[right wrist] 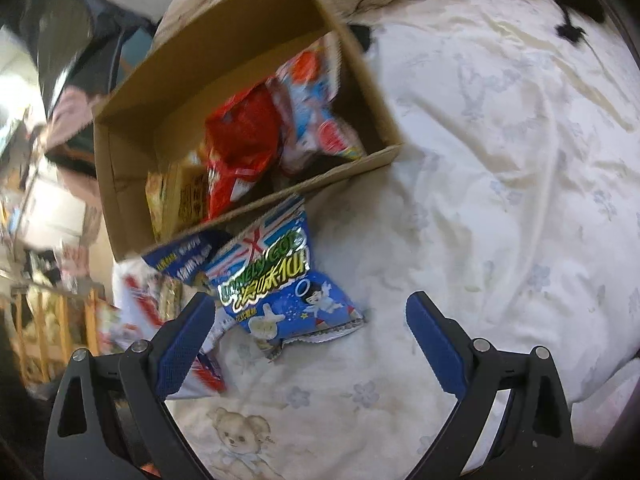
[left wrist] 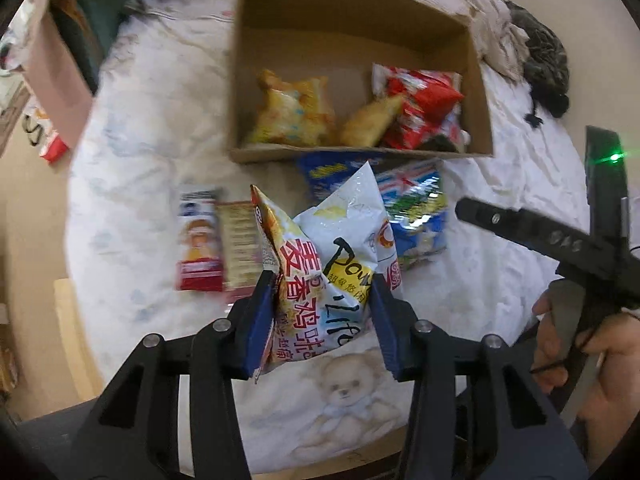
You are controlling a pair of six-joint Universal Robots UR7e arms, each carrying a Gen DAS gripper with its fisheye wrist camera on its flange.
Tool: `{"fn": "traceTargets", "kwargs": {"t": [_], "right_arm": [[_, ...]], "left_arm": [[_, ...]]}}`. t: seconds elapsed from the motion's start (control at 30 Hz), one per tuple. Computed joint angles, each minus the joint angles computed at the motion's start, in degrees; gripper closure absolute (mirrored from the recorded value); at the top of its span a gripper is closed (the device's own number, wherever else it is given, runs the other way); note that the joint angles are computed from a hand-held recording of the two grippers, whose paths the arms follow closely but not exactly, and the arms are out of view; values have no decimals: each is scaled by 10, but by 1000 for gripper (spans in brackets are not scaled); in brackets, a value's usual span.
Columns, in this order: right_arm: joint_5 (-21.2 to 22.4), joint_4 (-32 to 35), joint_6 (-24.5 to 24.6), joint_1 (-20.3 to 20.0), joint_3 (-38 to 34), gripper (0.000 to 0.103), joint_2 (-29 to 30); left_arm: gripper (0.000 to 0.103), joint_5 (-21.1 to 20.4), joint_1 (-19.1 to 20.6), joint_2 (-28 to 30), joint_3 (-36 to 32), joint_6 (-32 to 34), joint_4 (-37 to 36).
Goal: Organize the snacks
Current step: 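Grasp the white Power chip bag with the left tool while the right tool grasps the blue Lonely God bag, then carry both bags over the box and open both tools to drop them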
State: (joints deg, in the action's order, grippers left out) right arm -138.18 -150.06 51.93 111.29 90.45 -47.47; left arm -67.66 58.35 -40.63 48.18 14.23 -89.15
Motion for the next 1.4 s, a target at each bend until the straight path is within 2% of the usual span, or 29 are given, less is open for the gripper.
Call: {"fn": "traceTargets", "kwargs": {"t": [0.13,0.2,0.3,0.4,0.47,0.57,0.6,0.63,0.73,1.1,1.27,1.4], "right_arm": [[11,95,-32,-8,-54,5,31],[19,146,-46,-12,-85,5,50],[25,182,-52,-16,-109,5,68],[12,206,-48,-18,-126,5,79],[-14,221,-38,-17,-136,5,86],[-9,211,-48,-23,-135,7,87],[-2,203,-55,-25,-133,11,87],[3,202,-58,-26,-131,22,86],[-6,199,-64,-21,-120,31,81],[-2,145,-46,7,-49,34,33],[13,94,-93,16,-37,34,13],[0,-48,-191,40,-28,34,9]], "left_arm": [[61,13,15,20,-51,-36,33],[61,24,18,26,-55,-50,27],[61,45,21,30,-47,-64,18],[61,51,23,28,-36,-69,12],[61,57,21,22,-18,-62,-4],[61,61,18,14,2,-51,-27],[61,63,17,11,9,-49,-35],[61,65,16,9,13,-46,-41],[61,69,15,6,20,-44,-51],[61,86,13,-9,53,-30,-95],[61,77,9,-22,63,-20,-130],[61,51,3,-29,47,-17,-146]]}}
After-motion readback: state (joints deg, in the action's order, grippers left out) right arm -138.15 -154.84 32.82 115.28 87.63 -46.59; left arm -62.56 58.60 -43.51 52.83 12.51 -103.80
